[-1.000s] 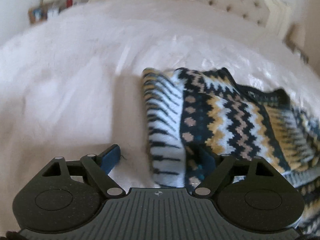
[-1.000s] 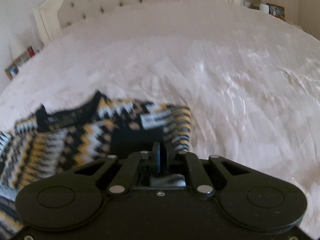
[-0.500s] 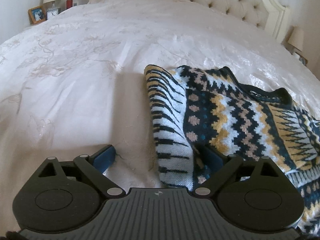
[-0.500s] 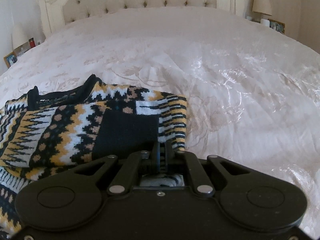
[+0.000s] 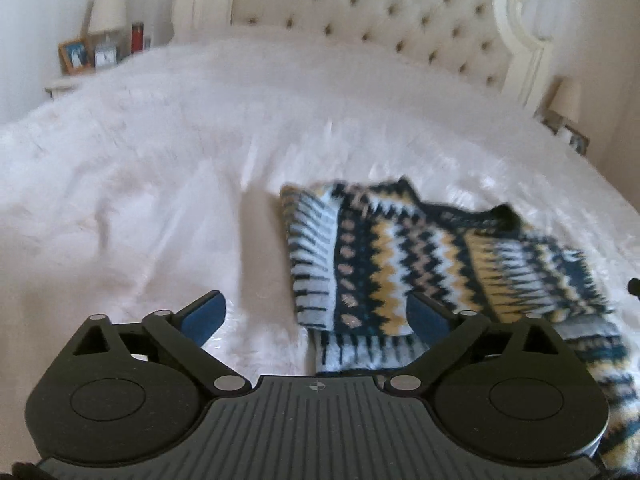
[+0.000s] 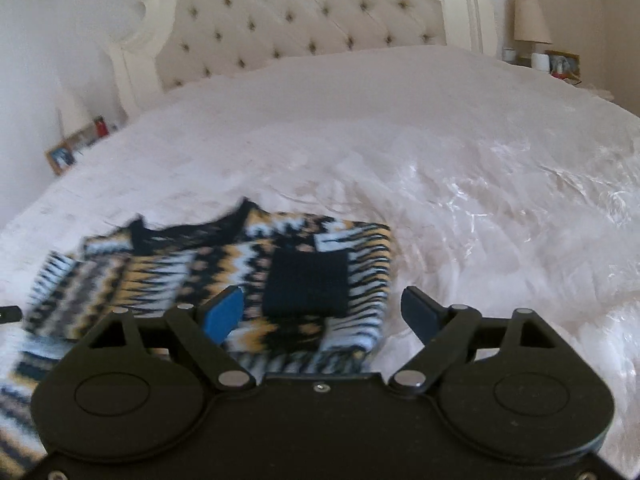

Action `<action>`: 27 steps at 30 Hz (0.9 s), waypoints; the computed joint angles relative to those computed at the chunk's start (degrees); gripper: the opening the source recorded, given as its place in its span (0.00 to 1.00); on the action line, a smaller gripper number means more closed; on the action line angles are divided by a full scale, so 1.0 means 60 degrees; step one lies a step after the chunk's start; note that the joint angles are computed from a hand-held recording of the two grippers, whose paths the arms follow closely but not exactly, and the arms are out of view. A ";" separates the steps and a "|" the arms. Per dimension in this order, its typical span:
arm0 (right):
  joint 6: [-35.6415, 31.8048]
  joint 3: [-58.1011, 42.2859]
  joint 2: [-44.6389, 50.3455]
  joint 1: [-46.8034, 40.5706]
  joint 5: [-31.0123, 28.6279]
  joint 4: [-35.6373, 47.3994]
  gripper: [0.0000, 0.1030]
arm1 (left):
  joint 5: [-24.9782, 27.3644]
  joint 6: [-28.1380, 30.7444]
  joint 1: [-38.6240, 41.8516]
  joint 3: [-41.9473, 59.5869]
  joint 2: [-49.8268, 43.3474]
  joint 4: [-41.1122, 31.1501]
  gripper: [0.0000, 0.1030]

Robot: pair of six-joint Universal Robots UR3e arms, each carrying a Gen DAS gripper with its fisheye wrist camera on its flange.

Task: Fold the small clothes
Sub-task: 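Fold the side edge inward with the right gripper and release it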

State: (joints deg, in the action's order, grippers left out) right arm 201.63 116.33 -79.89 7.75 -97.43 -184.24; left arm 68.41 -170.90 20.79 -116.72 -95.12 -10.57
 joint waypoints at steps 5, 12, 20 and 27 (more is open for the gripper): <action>0.0361 0.0621 -0.1677 0.0330 0.0541 0.0732 0.96 | -0.1364 0.0437 0.1070 -0.0916 0.2727 -0.1294 1.00; 0.1285 0.0975 -0.4171 0.1240 0.0621 0.2460 1.00 | -0.3474 0.1587 0.2947 -0.1031 0.5940 -0.4942 1.00; 0.2741 0.1360 -0.5325 0.3210 -0.0722 0.3666 1.00 | -0.4673 0.5398 0.4946 -0.1035 0.8861 -1.1511 1.00; 0.3981 0.1938 -0.5211 0.4440 -0.1370 0.4340 1.00 | -0.3505 0.6827 0.4720 -0.1995 0.9676 -1.3395 0.99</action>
State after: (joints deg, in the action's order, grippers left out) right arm 225.51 127.96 -111.16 34.39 -105.65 -158.20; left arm 47.38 -129.94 49.11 -128.68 -37.07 -90.94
